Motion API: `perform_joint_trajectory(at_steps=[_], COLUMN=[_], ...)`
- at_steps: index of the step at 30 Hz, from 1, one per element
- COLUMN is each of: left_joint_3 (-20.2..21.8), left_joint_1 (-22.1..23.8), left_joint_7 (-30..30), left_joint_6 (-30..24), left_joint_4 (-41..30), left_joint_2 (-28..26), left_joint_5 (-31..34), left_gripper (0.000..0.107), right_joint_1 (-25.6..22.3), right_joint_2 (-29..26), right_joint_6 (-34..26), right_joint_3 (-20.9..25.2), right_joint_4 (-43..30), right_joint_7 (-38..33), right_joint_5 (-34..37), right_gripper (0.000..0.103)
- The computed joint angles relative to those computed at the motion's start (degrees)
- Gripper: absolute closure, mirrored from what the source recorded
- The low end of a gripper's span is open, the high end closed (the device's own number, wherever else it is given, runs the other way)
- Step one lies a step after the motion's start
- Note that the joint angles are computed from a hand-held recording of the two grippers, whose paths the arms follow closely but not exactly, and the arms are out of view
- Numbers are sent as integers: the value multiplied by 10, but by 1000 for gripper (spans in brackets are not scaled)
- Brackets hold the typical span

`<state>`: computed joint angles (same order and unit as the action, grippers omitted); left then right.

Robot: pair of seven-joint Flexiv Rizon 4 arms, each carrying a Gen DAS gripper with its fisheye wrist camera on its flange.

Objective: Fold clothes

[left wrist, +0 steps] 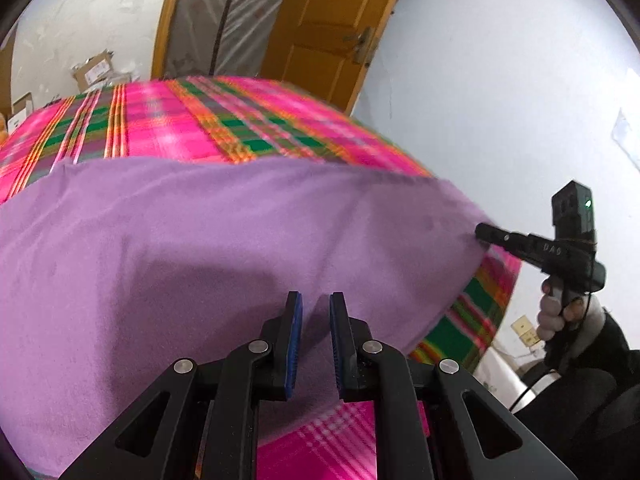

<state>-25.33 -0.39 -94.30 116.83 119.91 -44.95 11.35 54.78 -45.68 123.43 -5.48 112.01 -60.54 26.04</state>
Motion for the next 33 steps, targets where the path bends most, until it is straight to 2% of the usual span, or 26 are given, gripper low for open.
perform_joint_trajectory(at_steps=[3, 6, 12, 14, 15, 17, 19, 20, 21, 23, 26, 27, 33], left_joint_3=[10, 40, 116, 129, 129, 128, 138, 138, 137, 121, 82, 73, 26], left_joint_1=[-6, -21, -41, -43, -36, -23, -34, -36, -38, -29, -5, -3, 13], left_joint_7=[1, -16, -77, -92, -101, -120, -122, -121, -119, -109, -89, -75, -30], left_joint_6=[4, 31, 71, 83, 90, 122, 131, 131, 130, 112, 75, 63, 30], left_joint_4=[9, 25, 84, 105, 118, 143, 156, 154, 152, 133, 102, 90, 56], left_joint_2=[12, 27, 65, 72, 73, 72, 79, 80, 80, 74, 60, 55, 34], left_joint_5=[-1, -24, -87, -92, -86, -63, -63, -59, -54, -26, 21, 33, 60], left_gripper=[93, 93, 93, 93, 93, 93, 93, 93, 93, 93, 93, 93, 93], right_joint_1=[-11, -28, -119, -151, -157, -144, -108, -109, -125, -171, -204, -204, -163], right_joint_2=[1, 2, -34, -48, -53, -52, -41, -41, -44, -58, -79, -80, -56], right_joint_6=[-12, -42, -138, -182, -191, -184, -169, -163, -155, -153, -176, -176, -130], right_joint_3=[7, 21, 115, 152, 156, 131, 81, 82, 103, 169, 225, 227, 176], right_joint_4=[-12, -44, -133, -160, -167, -164, -151, -152, -155, -166, -172, -169, -135], right_joint_7=[7, -2, 18, 23, 28, 51, 65, 58, 55, 31, 6, 1, -9], right_joint_5=[-14, -79, -267, -326, -339, -330, -312, -316, -344, -403, -473, -480, -452], right_gripper=[100, 98, 94, 93, 99, 99, 91, 90, 89, 89, 89, 89, 88])
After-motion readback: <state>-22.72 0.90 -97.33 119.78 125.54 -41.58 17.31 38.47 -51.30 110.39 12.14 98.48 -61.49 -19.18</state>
